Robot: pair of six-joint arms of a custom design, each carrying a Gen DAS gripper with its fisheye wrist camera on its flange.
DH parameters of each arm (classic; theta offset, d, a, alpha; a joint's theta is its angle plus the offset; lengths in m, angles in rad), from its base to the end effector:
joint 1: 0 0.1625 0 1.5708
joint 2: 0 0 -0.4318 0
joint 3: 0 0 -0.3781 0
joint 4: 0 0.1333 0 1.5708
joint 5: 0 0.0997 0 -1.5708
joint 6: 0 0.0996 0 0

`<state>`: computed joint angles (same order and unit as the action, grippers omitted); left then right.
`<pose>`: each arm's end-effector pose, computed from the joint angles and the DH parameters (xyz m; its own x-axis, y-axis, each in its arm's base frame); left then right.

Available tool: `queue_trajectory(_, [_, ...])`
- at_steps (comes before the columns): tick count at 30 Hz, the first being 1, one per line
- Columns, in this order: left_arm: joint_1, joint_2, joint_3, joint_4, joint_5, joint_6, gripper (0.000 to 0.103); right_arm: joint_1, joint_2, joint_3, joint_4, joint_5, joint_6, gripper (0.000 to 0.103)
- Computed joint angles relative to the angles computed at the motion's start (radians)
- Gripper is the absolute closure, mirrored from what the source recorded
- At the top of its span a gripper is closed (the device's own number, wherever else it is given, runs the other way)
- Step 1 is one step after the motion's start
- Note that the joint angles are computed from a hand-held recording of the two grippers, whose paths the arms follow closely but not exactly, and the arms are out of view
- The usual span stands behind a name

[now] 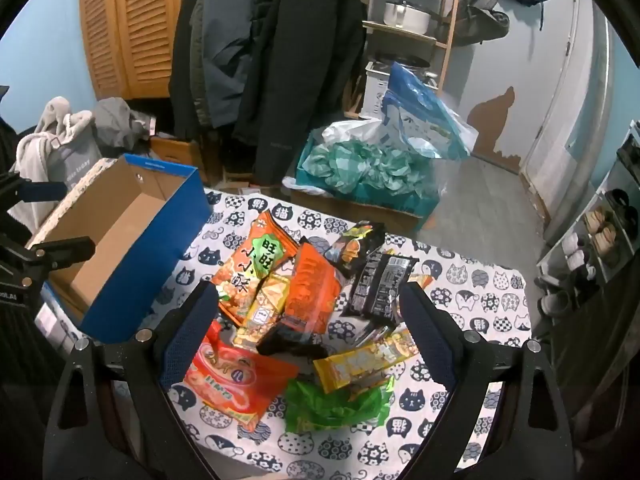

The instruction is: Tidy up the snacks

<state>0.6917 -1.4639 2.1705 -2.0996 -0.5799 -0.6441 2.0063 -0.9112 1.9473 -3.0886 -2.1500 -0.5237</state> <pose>-0.1869 -0.4361 0.2750 -0.6435 0.0359 -0.7646 0.4647 0.8121 -0.3530 0.3179 -0.4965 0.1507 -0.5628 -0.5085 0.6517 -0.7567 0.6342 -0.1586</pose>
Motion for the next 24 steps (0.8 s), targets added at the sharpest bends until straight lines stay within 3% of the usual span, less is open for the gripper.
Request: queue_trajectory(24, [0.004, 0.002, 0.003, -0.025, 0.004, 0.038, 0.008, -0.002, 0.002, 0.000, -0.003, -0.013, 0.006, 0.013])
